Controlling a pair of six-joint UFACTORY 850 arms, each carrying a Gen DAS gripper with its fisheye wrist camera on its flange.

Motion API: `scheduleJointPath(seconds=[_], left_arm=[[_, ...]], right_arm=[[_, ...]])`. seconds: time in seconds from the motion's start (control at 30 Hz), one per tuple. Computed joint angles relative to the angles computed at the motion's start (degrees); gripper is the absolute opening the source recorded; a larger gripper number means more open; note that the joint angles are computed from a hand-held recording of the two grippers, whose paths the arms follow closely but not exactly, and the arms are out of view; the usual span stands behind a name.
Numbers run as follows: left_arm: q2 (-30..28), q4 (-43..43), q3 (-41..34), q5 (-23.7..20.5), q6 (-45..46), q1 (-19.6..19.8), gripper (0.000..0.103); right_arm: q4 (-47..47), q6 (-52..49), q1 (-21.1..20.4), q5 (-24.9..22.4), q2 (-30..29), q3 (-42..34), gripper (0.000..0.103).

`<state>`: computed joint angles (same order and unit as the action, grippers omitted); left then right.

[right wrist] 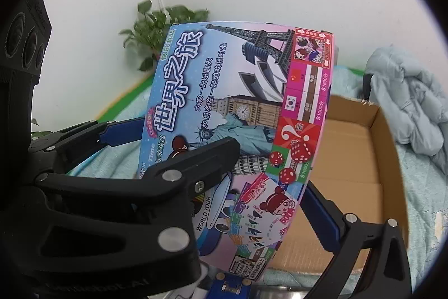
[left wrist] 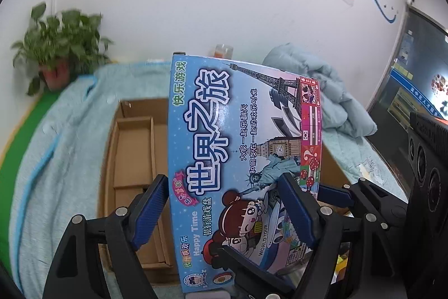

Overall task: Organize rigid objects
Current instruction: 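Lift the game box and carry it over the cardboard tray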

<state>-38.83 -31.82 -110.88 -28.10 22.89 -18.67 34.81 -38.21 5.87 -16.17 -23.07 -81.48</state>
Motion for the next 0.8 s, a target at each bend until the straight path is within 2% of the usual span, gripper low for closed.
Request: scheduleJointPath(seconds=[0.2,0.27,0.33,0.43,0.57,0.8], left_arm=[[-7.77,4.42,-7.90,-4.67,-5.52,0.43,0.075],[-10.92,5.39,-11.04,-6.85,-6.91,0.79,0.070],[-13.89,6.62,-13.90,-9.57,-8.34,0.90,0.066],[-17.33,6.77,-17.14,-12.03,-10.46,1.31,0.064],[-20.00,8.04,-19.73,-13.58,-13.07,1.61,0.057],[-19.32,9.20,-18.90,-13.87,-14.53,2.00,0.052]], right_arm=[[-5.21,5.74,-0.47,-5.10,-5.43,-4.87,0.101],[-6.75,7.83,-0.72,-8.58,-7.56,-6.93,0.101],[-10.49,12.56,-0.91,-11.26,-9.67,-8.66,0.093],[-13.65,17.32,-1.35,-14.69,-12.08,-10.61,0.089],[-16.36,19.04,-0.87,-16.33,-12.77,-11.03,0.089],[-17.53,20.97,-0.76,-20.14,-14.65,-13.92,0.090]])
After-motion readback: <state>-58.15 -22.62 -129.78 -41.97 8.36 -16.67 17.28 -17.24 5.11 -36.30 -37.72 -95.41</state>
